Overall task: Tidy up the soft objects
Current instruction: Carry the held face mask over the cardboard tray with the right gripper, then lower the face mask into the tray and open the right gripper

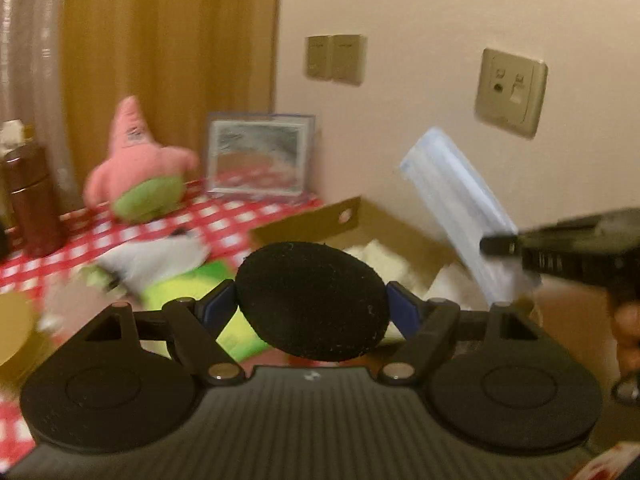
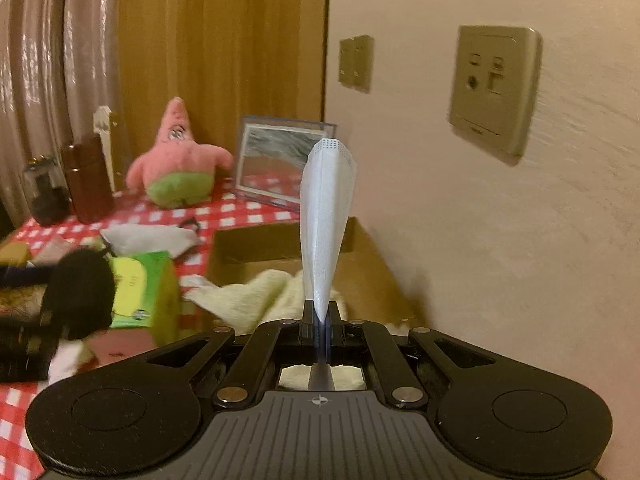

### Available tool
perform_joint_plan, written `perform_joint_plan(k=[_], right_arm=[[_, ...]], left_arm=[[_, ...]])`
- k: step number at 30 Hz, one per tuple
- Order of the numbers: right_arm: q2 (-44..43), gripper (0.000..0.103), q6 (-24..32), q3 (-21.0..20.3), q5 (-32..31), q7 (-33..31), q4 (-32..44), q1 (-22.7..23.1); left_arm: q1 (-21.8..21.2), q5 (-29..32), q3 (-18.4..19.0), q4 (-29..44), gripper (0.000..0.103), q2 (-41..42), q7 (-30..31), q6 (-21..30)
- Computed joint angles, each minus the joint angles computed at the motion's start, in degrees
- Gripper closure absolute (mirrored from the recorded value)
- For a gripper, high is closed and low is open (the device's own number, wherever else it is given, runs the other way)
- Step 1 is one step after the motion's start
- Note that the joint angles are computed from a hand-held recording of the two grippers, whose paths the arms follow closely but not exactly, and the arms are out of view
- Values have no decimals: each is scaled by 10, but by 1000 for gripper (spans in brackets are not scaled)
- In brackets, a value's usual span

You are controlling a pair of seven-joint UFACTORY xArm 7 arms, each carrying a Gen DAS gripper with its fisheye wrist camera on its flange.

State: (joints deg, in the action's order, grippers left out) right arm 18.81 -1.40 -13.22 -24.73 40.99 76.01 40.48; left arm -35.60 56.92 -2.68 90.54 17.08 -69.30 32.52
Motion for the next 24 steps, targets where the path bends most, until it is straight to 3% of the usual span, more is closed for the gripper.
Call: perform_joint_plan(k=[3, 8, 13, 15, 19, 24], right_arm=[[2, 100, 2, 29, 14, -30, -2, -38], [-1, 100, -10, 15, 24, -45, -22, -40], [-5, 100, -15, 34, 49, -78, -42, -62], [-6, 100, -16, 35, 58, -88, -47, -63], [-3, 100, -15, 50, 80, -111, -50, -75], [-3, 100, -11, 80, 104, -143, -50, -99]], left_arm=[[8, -46, -2, 74, 25, 63, 58, -19], [-1, -114, -1, 163, 24, 144, 149, -28], [-22, -156, 20, 193, 23, 179, 184, -35], [-26, -174, 25, 193, 10, 183, 200, -46], [-48, -184, 58, 178, 9, 175, 202, -53], [-71, -150, 91, 111, 9, 124, 135, -49]])
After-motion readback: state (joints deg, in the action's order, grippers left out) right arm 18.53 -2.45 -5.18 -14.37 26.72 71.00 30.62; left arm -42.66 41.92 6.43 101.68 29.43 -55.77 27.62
